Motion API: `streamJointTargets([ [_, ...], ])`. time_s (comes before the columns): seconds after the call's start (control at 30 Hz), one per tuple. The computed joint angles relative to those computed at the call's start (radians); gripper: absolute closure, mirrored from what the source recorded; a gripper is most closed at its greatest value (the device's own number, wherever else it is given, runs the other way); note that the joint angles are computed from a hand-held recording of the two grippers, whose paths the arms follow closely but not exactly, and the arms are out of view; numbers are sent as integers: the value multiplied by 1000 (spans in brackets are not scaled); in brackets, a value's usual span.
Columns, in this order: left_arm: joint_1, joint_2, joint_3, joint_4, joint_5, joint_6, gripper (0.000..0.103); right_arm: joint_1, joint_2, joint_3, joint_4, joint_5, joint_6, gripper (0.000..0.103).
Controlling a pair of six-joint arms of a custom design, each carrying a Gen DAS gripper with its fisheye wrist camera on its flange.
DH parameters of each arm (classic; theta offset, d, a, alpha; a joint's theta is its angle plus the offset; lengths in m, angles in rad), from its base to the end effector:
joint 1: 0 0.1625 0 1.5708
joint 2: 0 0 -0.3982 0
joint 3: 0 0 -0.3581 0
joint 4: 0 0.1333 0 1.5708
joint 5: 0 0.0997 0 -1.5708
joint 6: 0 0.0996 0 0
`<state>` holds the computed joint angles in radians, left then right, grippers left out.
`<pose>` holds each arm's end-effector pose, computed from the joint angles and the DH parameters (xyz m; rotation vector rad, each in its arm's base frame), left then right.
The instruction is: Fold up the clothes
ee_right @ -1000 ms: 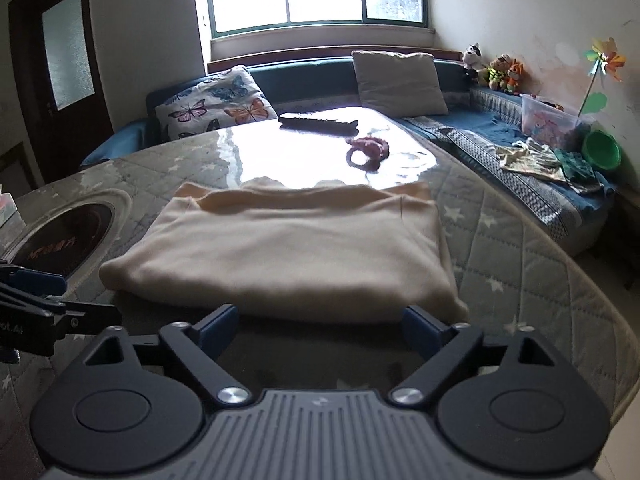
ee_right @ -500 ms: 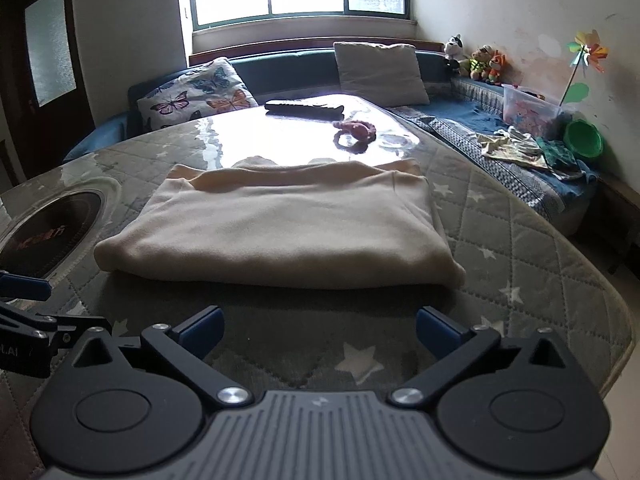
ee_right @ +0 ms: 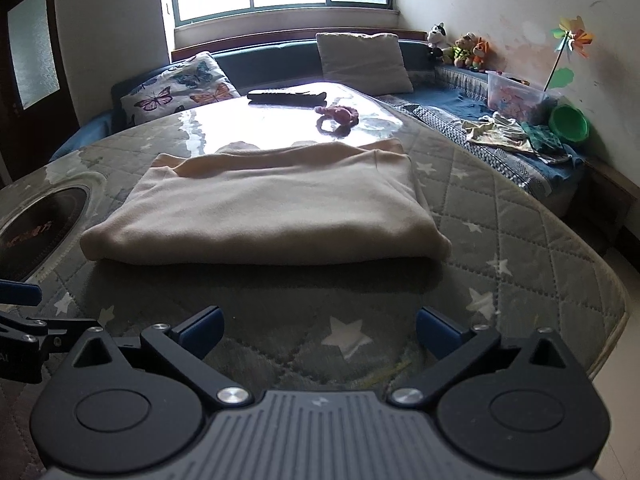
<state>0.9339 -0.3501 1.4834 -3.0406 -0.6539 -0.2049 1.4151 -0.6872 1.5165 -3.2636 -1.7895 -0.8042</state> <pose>-0.2098 -0.6407 -0.0496 0.3052 2.2924 -0.8220 0.0036 -0.6974 0.1636 0.6552 -2.3336 0.8666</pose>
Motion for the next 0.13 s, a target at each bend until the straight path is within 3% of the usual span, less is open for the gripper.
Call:
streamJointTargets([
  [0.13, 1, -3, 6, -4, -7, 3, 0, 1, 3, -4, -2, -3, 2, 0],
])
